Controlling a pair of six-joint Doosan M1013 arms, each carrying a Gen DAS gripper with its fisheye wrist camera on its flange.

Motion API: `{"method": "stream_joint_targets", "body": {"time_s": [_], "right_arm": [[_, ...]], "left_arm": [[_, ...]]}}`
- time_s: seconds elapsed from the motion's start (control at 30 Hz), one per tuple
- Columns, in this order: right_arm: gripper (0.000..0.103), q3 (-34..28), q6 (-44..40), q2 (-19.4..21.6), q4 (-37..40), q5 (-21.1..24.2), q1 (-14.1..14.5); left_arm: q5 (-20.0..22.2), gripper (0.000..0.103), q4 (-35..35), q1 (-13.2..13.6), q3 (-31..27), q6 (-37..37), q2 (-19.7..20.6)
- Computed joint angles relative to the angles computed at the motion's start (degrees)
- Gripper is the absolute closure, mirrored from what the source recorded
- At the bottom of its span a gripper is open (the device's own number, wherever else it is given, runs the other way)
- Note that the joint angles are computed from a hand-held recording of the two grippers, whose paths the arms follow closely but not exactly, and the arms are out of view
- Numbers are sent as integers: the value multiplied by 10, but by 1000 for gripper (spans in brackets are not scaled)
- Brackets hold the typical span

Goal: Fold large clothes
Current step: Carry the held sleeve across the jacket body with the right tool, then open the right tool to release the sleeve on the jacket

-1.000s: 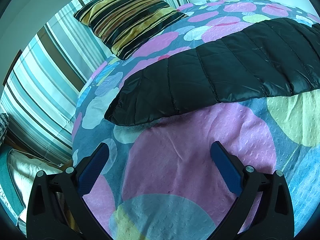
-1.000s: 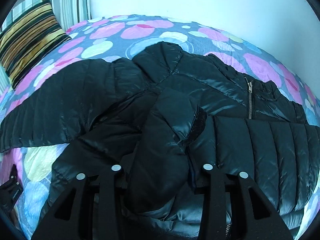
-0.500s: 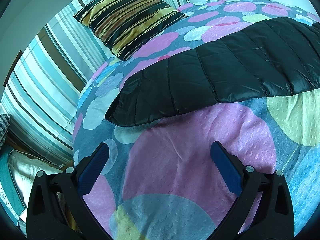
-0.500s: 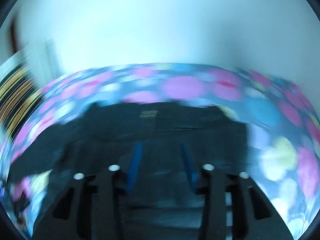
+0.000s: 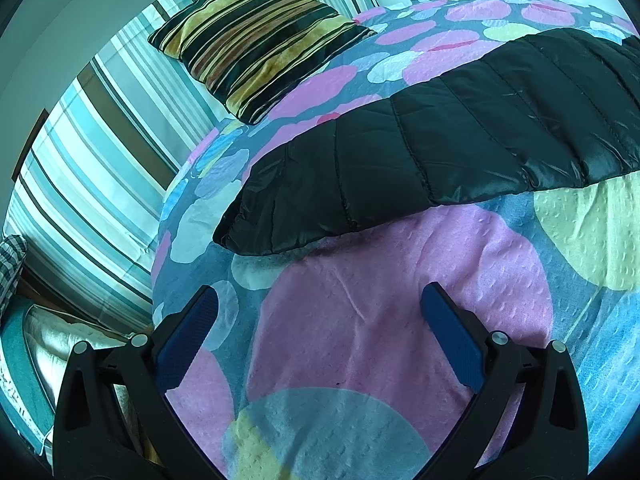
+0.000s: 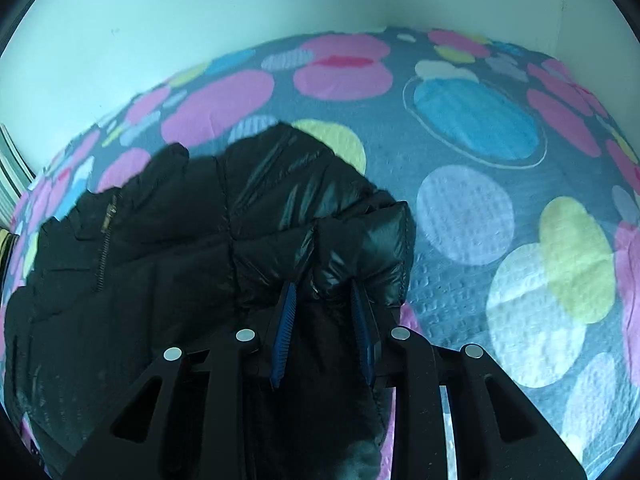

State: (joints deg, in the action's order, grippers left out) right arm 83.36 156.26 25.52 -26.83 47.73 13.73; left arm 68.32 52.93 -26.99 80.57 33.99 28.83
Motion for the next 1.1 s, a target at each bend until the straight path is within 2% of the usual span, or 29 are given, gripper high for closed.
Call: {"method": "stream_joint_targets", "body": {"time_s": [0.17, 0.3, 0.43, 0.6, 0.83, 0.87, 0.93, 0.97, 1.0, 1.1], "right_arm": [[74, -2, 7, -4, -31, 13, 6], [74, 13, 63, -25, -87, 19, 24], [74, 29, 95, -39, -107, 14, 40], [74, 18, 56, -17, -65, 40, 42], [73, 12, 78, -6, -108, 73, 56], [71, 10, 82, -9, -114, 81, 60], [55, 10, 105, -16, -139, 98, 72], [36, 10, 114, -18, -151, 110, 77], [27, 10, 129, -20, -172, 127, 86], [27, 8, 139, -20, -188, 160, 99]], "left_arm": [[-1, 2, 0, 0, 0, -1, 0], [-5, 2, -6, 2, 1, 0, -3], [-2, 2, -3, 2, -1, 1, -1], [-1, 2, -3, 1, -2, 1, -1], [-1, 2, -3, 1, -2, 0, -1], [-3, 2, -4, 2, -1, 0, -2], [-5, 2, -6, 3, -1, 0, -2], [-6, 2, -7, 3, -1, 0, -2], [-7, 2, -7, 4, 0, 0, -3], [-7, 2, -8, 4, -1, 0, -3]]}}
